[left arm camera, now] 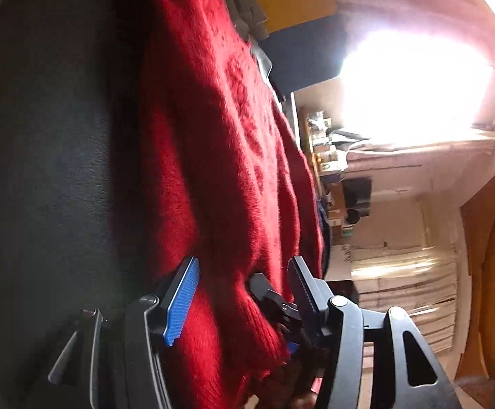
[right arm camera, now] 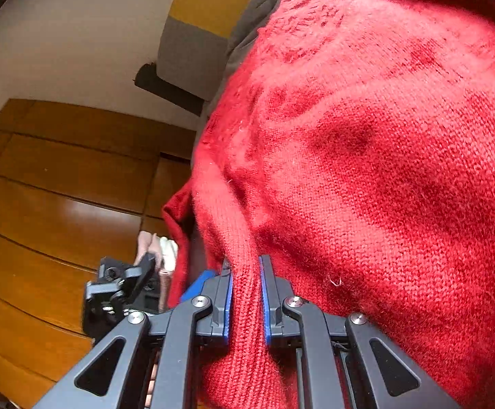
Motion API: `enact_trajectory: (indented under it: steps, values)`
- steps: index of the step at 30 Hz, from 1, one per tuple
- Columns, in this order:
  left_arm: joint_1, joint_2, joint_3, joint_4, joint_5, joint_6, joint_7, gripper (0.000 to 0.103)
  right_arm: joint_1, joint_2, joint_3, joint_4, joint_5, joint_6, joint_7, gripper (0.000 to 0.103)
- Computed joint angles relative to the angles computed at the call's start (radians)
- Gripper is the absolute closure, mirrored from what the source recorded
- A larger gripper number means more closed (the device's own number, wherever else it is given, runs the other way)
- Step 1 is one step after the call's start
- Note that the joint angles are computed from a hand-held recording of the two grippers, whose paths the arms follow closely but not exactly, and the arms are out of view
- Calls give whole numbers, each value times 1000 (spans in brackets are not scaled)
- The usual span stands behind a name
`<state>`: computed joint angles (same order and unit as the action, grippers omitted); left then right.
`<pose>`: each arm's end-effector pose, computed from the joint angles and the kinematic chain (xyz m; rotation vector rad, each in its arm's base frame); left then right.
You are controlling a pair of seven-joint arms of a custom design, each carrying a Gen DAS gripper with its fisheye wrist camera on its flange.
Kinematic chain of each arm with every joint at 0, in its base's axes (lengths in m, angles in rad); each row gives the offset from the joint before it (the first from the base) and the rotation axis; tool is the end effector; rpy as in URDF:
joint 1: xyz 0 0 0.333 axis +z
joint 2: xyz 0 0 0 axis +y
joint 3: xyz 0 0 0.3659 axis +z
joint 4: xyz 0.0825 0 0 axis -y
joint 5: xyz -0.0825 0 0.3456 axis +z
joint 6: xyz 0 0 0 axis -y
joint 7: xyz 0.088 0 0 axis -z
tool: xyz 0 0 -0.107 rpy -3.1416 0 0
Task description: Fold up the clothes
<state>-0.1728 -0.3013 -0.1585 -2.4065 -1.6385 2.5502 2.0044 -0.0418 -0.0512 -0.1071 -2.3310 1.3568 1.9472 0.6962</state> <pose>0.4075 -0.1326 0.5298 2.0060 -1.1758 1.3549 0.4669 -0.0043 0.4508 -1.3788 1.4844 0.6596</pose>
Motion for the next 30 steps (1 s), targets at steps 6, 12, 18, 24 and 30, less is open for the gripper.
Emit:
enact_trajectory:
  steps: [6,12,18,24,30]
  values:
    - [-15,52,-15,60,63,24,-45,47,-3,4,2,-16,46,-23,-14,91]
    - [-30,105,-13,103,110,39,-92,91,39,-19,35,-50,112,24,3,82]
    - [-16,24,18,36,132,29,-105,94,71,-181,58,-75,-32,240,-4,8]
    - [27,-183,84,-44,394,-40,-237,94,134,-261,126,-108,-322,473,76,6]
    - [164,-431,111,-106,858,-163,-533,93,200,-284,163,-181,-478,660,86,0]
